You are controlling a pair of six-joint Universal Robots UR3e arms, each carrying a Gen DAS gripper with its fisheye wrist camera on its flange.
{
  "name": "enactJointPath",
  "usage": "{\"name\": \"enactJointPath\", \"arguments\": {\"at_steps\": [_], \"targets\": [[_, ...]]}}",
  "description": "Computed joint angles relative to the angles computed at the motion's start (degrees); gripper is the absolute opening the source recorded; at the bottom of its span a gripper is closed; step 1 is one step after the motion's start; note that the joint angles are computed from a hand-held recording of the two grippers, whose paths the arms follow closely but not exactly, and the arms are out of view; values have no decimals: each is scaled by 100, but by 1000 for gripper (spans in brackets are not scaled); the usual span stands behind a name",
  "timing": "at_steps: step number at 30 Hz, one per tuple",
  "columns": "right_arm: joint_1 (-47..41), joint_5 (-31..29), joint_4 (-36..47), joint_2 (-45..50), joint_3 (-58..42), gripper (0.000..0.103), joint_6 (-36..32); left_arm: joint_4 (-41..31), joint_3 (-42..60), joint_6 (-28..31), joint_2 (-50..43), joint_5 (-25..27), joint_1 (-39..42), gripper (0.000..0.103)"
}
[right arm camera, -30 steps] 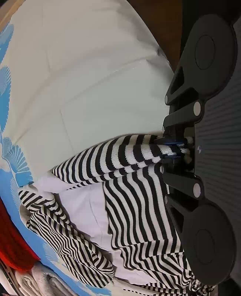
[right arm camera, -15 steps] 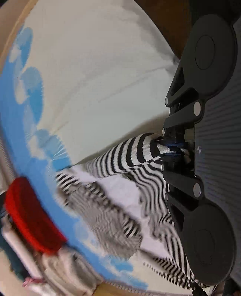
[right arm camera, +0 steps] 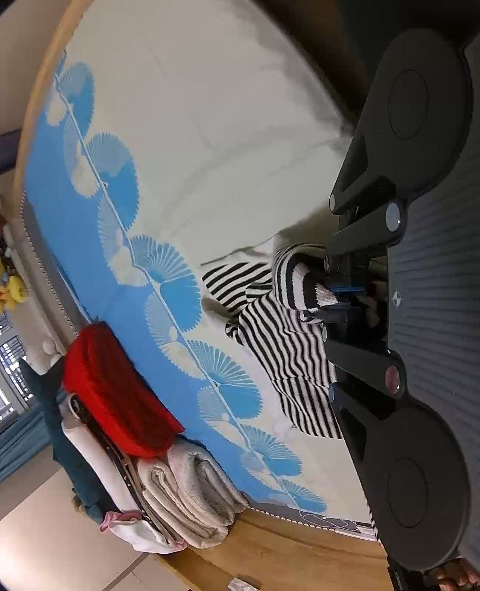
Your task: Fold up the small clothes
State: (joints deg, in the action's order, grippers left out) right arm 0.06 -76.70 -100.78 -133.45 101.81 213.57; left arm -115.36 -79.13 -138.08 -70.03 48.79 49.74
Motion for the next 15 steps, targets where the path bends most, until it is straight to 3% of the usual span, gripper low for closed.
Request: {"name": "enactJointPath", "arguments": {"at_steps": [2,3,6,7,8,10,13,15], "targets": [[-133,50,-641,690,100,6,-141,1764,-101,-1396,-1004,305,-892,4],[-53,0,-1014,1203,62,7,-38,2369,51,-1904,-1604,444,-1202,4],[-414,623,-2288,3003,-214,15,-315,3717,886,-3256,-3404,488,-1751,9],[-561,862,-2495,3603,-439,17,-582,3809,1273,-3446,-3869,499,-1811,19],[-477,668,-2461,4203,-903,24,-448,4116,1420,-3635,-4174,481,-1851,35],[-364,249,-2605,5081,-1552,35,-210,4675,1233,-3745,-4307,380,-1791,47],[-453,171,-3628,5192,-936,39,21,4614,1093,-3707,-4169,220,-1750,47],[-485,92,-3623,5123,-676,39,177,4572,1059,-3192,-4101,80,-1833,47]]}}
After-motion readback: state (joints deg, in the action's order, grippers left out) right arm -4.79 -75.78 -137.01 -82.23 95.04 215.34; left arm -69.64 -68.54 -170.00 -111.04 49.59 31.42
